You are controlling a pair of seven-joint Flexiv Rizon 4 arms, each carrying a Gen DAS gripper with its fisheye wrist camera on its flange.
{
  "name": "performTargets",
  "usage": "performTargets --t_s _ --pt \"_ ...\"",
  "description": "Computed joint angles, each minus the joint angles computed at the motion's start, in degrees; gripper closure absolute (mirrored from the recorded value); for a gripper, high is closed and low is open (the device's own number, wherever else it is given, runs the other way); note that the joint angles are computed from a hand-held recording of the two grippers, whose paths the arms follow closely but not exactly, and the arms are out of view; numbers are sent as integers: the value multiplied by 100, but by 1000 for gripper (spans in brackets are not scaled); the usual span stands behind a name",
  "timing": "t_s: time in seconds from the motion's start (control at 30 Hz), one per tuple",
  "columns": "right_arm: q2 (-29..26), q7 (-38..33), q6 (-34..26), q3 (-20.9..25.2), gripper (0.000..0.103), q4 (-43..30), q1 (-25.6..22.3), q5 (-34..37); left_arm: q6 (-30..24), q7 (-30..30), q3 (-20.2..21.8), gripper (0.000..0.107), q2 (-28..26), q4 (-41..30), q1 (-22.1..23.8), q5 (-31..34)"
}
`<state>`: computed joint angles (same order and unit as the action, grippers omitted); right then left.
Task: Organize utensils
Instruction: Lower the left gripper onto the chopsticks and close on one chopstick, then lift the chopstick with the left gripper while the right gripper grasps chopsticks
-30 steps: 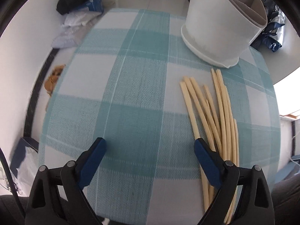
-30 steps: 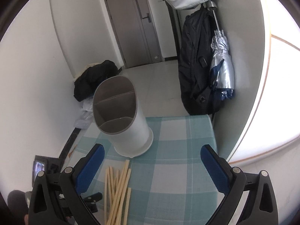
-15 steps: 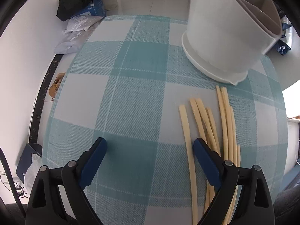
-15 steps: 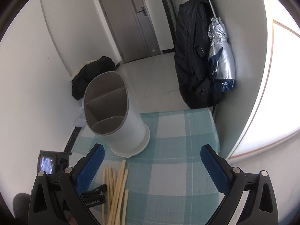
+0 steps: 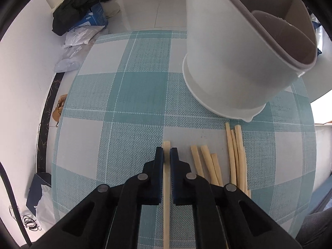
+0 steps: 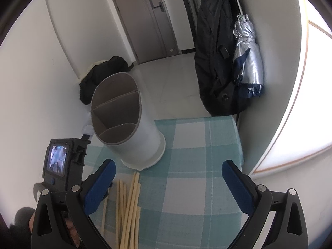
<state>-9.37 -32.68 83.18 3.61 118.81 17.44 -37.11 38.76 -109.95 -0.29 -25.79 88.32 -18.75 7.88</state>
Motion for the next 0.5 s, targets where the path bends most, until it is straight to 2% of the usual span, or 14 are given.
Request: performTargets --t_s 0.1,0.27,0.33,0.5 --pt "-12 -97 -52 41 0 -24 -14 71 43 -70 16 104 27 22 39 -53" --pt "-42 -273 -126 106 0 -75 -27 260 447 -221 9 104 152 170 104 -168" --pt "-89 -620 -269 276 0 -171 -84 654 791 -215 -26 104 272 353 152 -262" --pt "-256 -1684 -596 771 10 -442 -222 2011 1725 31 -154 104 475 797 347 -704"
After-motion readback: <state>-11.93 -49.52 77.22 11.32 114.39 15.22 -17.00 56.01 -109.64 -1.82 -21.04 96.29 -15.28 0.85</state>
